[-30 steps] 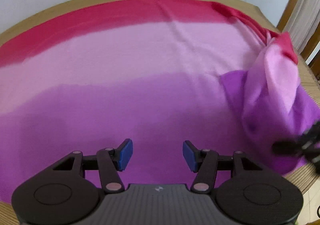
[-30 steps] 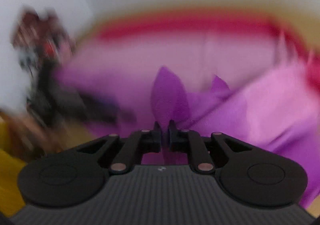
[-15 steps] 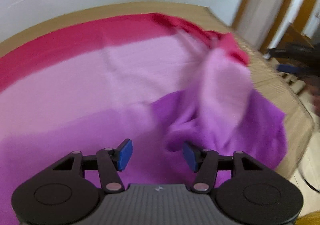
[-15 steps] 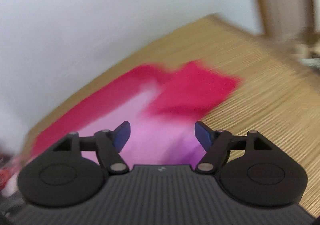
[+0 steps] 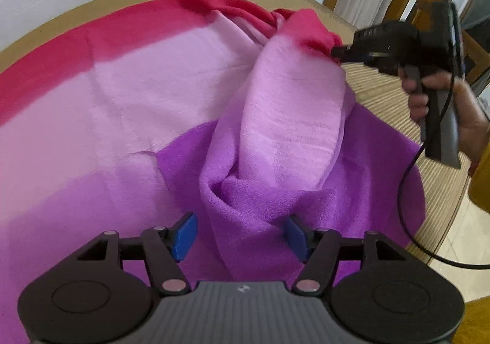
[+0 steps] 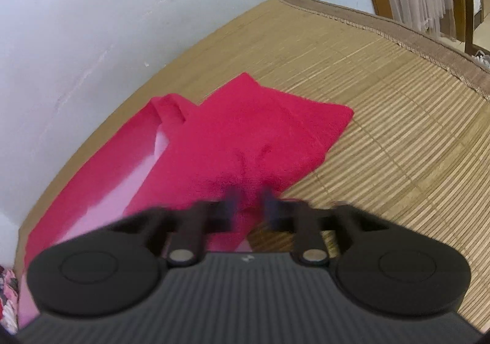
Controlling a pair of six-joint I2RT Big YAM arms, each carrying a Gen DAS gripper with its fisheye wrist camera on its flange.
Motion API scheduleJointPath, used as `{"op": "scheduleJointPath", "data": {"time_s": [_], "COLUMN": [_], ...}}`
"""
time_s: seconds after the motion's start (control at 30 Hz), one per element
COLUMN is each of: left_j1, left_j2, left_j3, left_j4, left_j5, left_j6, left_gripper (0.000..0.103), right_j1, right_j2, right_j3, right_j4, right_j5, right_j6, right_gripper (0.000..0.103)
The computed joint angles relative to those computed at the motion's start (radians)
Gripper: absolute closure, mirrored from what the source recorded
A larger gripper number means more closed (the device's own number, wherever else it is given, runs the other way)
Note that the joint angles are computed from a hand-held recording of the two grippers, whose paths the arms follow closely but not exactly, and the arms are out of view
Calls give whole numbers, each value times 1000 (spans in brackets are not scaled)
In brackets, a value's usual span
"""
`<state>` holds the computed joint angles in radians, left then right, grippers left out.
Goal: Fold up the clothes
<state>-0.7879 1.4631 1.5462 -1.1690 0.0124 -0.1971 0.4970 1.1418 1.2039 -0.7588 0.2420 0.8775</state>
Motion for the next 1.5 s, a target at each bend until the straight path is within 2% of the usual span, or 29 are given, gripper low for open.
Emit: {"op": "scheduleJointPath", "data": {"time_s": [0.1,0.13,0.17,0.2,0.27,0.37,0.47,0.5,0.53,0.57,0.63,0.7,0.73,0.8,0.9,0.93,1.0,1.03,1.17,1.3,1.37,1.5], "left_j1": [-1,-5,-7,-7,5,25,6,1,-3,-5,-7,-5,-4,4,23,31,45,53,79,99,112,132], "left_j2": [-19,-17,-9,-2,-22,-63,-75,-67,-59,-53,-59,-78,-89,-126,-181,-197,-213,-214,-209,-176,-154,-97], "left_j3": [-17,-20,-16,-14,-34,-57,-69,-66,-65,-64,-73,-86,-92,-121,-163,-175,-191,-191,-183,-153,-136,-98], "left_j4": [23,23,11,1,18,39,50,45,37,30,27,28,29,31,30,32,37,38,76,168,218,286], "left_j5": [22,10,7,8,38,114,68,55,43,33,22,2,-12,-46,-73,-76,-83,-88,-77,-20,37,172], "left_j6": [18,27,34,36,14,37,59,57,47,37,21,7,-1,-18,-71,-89,-119,-128,-115,-67,-50,-61], "left_gripper": [35,46,83,99,98,94,84,82,78,75,72,63,56,53,52,52,51,51,51,49,46,46], "right_j1": [11,15,19,15,16,18,21,40,61,81,139,194,212,227,220,221,222,220,211,200,197,195], "right_j2": [-16,-18,-18,-17,-19,-4,41,66,96,128,211,295,330,402,445,439,413,398,301,216,188,144], "right_j3": [1,8,18,22,41,93,176,204,234,269,343,411,441,503,538,526,491,475,390,335,319,290], "right_j4": [7,8,11,27,47,36,-25,-34,-44,-59,-112,-173,-211,-309,-406,-411,-395,-382,-268,-198,-168,-122], "right_j5": [35,53,68,72,83,68,-66,-117,-170,-224,-295,-295,-282,-286,-349,-349,-358,-371,-399,-432,-439,-440], "right_j6": [-31,-48,-64,-79,-105,-182,-211,-259,-316,-375,-571,-768,-839,-943,-986,-1007,-1029,-1030,-984,-930,-916,-893], "right_gripper": [94,96,98,98,99,99,94,93,86,67,47,47,48,48,49,55,78,99,99,99,99,99]}}
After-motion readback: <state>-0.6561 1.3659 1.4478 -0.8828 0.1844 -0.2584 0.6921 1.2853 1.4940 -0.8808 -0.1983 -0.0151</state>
